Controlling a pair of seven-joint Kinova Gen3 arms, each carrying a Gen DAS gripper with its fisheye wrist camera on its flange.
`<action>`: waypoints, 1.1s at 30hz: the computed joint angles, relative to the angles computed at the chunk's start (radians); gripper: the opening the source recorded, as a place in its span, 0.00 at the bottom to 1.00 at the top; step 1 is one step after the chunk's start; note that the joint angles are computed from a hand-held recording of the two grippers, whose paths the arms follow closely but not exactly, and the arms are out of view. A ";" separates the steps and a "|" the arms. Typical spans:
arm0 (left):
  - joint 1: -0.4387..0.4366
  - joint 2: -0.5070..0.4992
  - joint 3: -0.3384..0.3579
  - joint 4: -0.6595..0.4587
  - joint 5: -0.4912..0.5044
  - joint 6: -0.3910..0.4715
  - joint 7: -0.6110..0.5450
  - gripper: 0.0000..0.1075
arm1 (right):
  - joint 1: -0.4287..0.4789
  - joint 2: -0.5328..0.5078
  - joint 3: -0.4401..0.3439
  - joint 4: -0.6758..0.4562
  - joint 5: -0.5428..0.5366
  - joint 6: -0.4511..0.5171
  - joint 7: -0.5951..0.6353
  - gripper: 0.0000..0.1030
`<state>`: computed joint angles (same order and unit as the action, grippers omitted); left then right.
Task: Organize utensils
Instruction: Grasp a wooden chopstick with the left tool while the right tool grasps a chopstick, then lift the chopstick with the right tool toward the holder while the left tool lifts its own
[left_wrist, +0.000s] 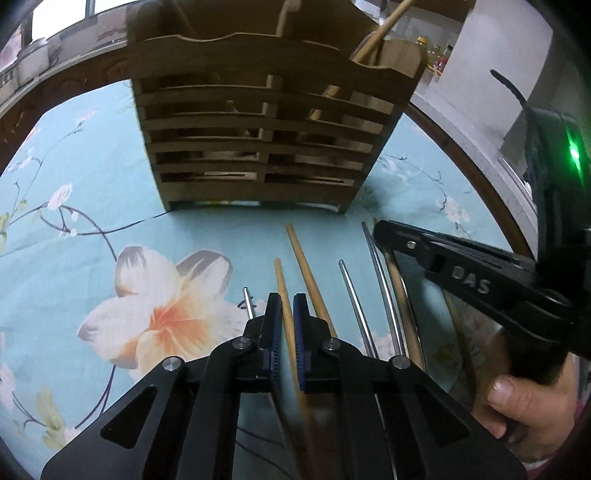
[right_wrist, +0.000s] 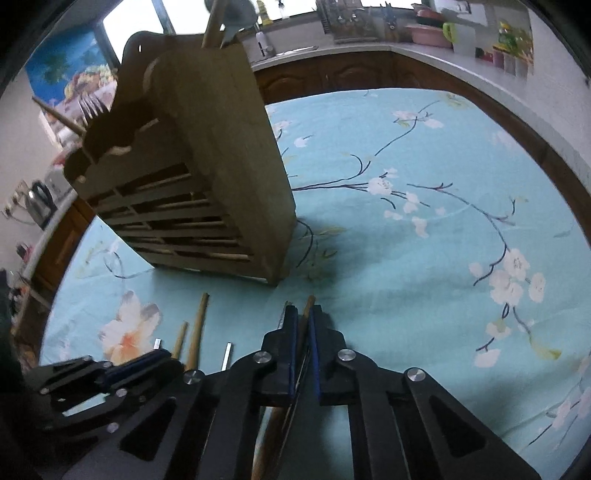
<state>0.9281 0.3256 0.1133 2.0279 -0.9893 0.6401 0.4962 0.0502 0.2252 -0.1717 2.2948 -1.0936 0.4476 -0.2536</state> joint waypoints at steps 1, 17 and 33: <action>0.005 -0.008 -0.004 0.010 -0.008 -0.006 0.019 0.04 | 0.013 -0.004 0.000 0.003 -0.013 0.019 0.010 0.05; 0.086 -0.231 0.202 0.108 -0.167 0.281 0.312 0.04 | 0.069 -0.282 0.237 0.030 -0.057 0.409 0.100 0.04; 0.111 -0.305 0.400 0.036 -0.178 0.610 0.300 0.04 | 0.038 -0.476 0.379 -0.011 -0.083 0.564 0.100 0.04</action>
